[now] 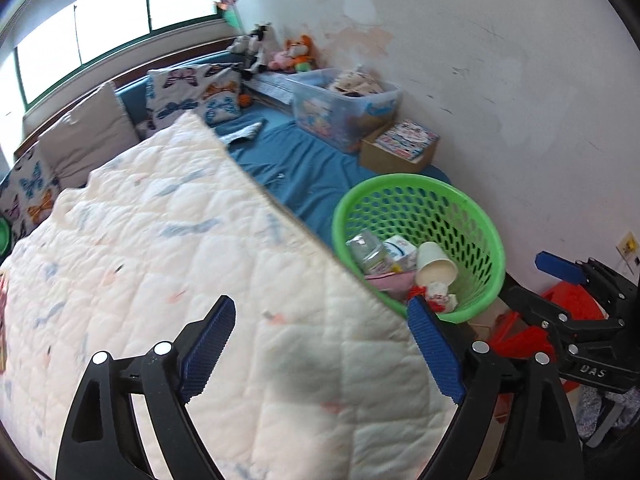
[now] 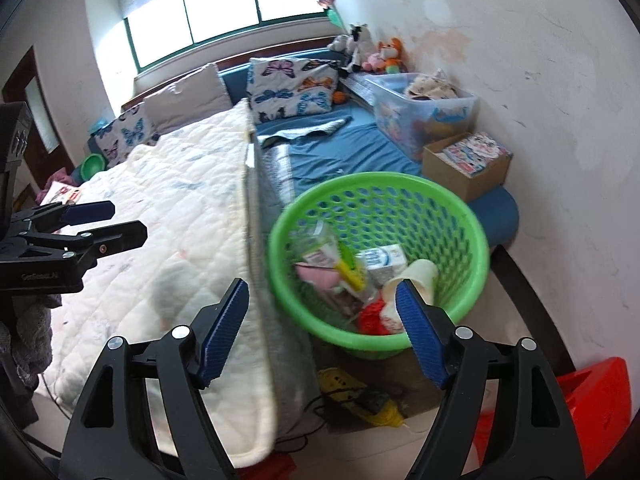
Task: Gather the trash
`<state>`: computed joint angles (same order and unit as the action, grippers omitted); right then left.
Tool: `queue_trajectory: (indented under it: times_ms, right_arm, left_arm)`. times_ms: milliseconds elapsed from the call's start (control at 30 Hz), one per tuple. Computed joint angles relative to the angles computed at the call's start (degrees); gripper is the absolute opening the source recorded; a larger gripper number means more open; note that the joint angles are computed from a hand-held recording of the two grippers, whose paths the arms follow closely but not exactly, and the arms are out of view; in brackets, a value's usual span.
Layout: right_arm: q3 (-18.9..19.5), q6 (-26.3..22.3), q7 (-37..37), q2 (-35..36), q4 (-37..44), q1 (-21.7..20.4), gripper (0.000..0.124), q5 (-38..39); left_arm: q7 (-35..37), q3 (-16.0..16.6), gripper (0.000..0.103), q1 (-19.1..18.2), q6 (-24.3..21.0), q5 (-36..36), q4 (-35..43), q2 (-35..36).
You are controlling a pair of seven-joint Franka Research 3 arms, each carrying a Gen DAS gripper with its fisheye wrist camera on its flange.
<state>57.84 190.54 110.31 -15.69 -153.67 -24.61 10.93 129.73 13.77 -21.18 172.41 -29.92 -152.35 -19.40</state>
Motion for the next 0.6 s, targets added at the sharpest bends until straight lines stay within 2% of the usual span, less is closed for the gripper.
queue_trajectory:
  times_ms: [267, 433, 600]
  right_arm:
    - [7.7, -3.0, 4.8, -3.4, 2.1, -3.6, 0.082, -3.6]
    - [8.9, -4.3, 8.6, -4.6, 2.9, -3.0, 0.089, -6.7]
    - [9.7, -5.6, 12.5, -6.1, 3.3, -2.6, 0.094, -9.6]
  left_arm:
    - [-4.0, 1.6, 0.090, 4.4, 1.1, 5.0, -5.1, -7.0]
    - [-6.0, 4.3, 0.094, 5.5, 2.3, 8.7, -8.5, -12.2]
    - [-8.9, 4.5, 0.095, 9.2, 2.8, 13.2, -11.9, -16.4]
